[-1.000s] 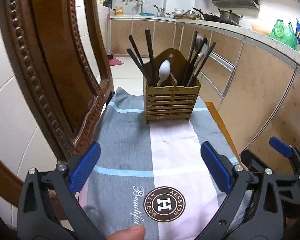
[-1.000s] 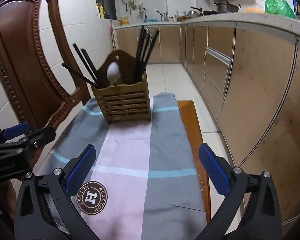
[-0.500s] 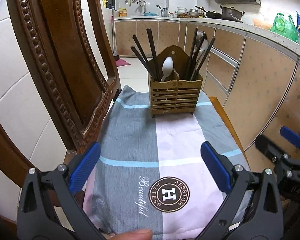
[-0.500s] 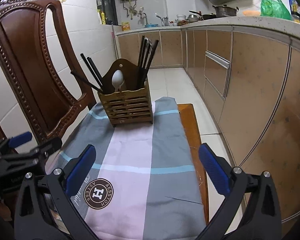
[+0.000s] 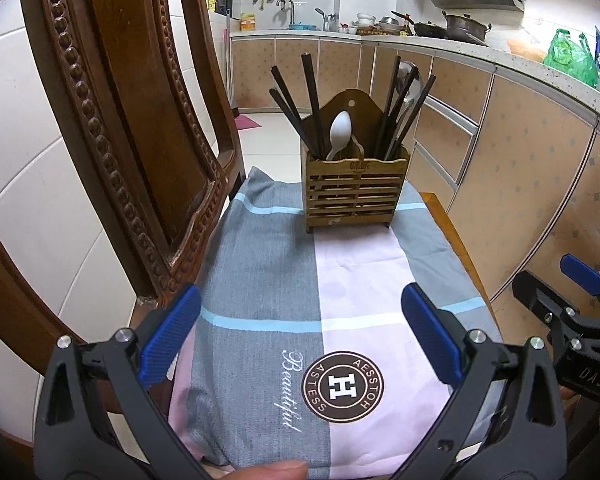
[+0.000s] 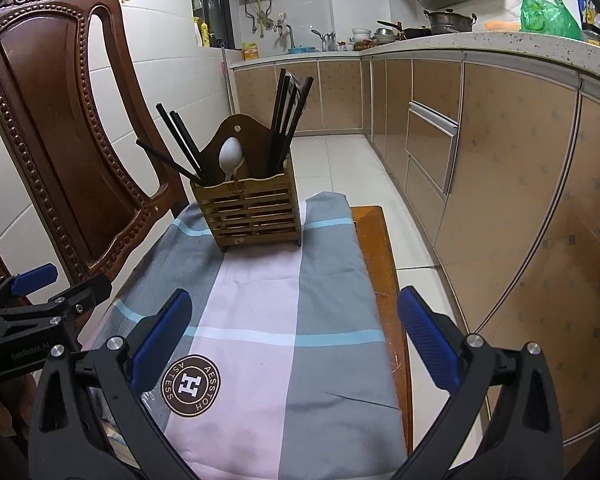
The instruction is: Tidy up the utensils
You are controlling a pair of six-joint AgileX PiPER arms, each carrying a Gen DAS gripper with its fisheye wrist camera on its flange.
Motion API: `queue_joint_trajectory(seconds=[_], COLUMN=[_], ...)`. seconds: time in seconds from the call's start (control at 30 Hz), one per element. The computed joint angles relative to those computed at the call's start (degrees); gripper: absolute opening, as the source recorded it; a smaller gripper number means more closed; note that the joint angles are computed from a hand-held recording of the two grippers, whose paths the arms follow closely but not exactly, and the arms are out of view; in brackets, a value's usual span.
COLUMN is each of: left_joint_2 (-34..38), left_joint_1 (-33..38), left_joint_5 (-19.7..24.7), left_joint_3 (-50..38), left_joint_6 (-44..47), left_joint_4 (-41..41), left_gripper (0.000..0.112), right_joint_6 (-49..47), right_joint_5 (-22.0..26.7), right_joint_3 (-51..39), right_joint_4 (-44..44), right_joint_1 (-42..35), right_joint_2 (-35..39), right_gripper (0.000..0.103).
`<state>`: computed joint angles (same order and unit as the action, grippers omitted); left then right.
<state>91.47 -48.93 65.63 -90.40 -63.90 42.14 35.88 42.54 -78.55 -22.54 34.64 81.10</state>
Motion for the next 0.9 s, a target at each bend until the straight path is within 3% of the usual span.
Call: queue_joint_trajectory(seconds=[0.9], left_joint_2=[-0.6], left_joint_1=[0.0], left_joint_5=[-1.0], left_joint_3=[1.0], left_joint_6=[-0.2], left_joint_4=[-0.1], left_gripper=[0.099], right_joint_6=[-0.3], right_joint_5=[0.1], right_joint_3=[0.2], right_joint_4=[-0.1], right_joint_1=[-0.6], right_joint_2=[-0.2], right_gripper=[0.100])
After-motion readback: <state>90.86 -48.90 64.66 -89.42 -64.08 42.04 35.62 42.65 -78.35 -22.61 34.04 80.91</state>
